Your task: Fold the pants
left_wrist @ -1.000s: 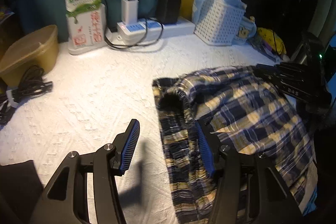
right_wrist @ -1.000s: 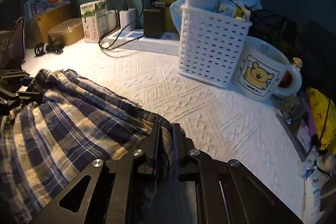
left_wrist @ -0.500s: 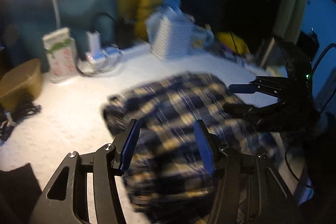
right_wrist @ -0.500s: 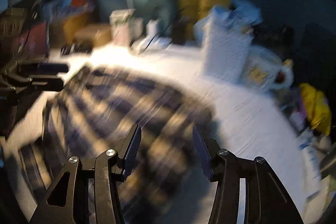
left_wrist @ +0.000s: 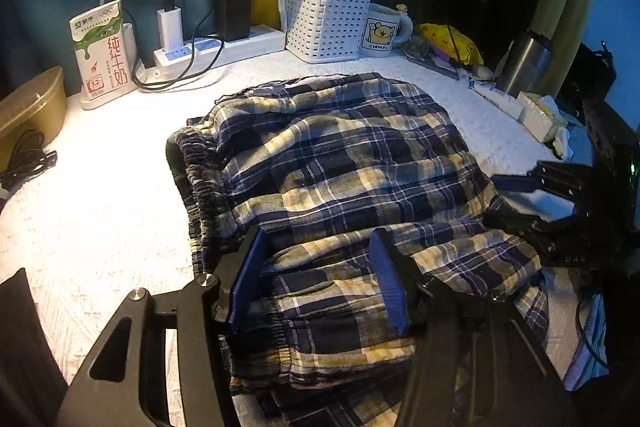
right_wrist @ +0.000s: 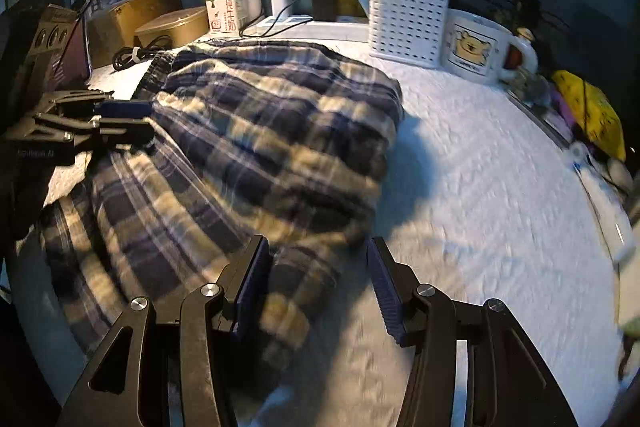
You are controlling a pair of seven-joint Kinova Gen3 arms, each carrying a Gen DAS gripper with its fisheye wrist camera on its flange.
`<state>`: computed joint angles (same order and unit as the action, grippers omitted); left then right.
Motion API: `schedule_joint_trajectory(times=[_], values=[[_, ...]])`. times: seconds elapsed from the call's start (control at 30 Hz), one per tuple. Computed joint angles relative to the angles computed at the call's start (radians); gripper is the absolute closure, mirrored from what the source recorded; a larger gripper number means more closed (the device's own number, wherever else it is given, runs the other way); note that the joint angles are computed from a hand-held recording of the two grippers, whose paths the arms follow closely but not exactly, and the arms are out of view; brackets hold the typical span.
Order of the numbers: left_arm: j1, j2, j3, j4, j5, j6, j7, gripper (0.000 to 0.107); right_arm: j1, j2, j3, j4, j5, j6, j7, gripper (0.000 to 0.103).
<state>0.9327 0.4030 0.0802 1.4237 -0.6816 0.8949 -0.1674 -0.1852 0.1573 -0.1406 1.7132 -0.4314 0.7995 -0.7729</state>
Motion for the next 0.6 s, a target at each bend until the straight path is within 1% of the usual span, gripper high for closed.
schedule_joint_trajectory(times=[0.2,0.43,0.6], values=[[0.031,-0.006,0.003,-0.006,-0.024,0.055,0.027,0.054,0.005,-0.063,0.018,0.062,0.02,-0.015,-0.001,0.05],[0.085,-0.014,0.02,-0.009,-0.07,0.13,0.105,0.054,0.022,-0.135,0.054,0.135,0.004,-0.012,0.029,0.05],[0.094,-0.007,0.039,0.004,-0.06,0.167,0.134,0.054,0.021,-0.172,0.074,0.166,-0.004,-0.013,0.036,0.05]])
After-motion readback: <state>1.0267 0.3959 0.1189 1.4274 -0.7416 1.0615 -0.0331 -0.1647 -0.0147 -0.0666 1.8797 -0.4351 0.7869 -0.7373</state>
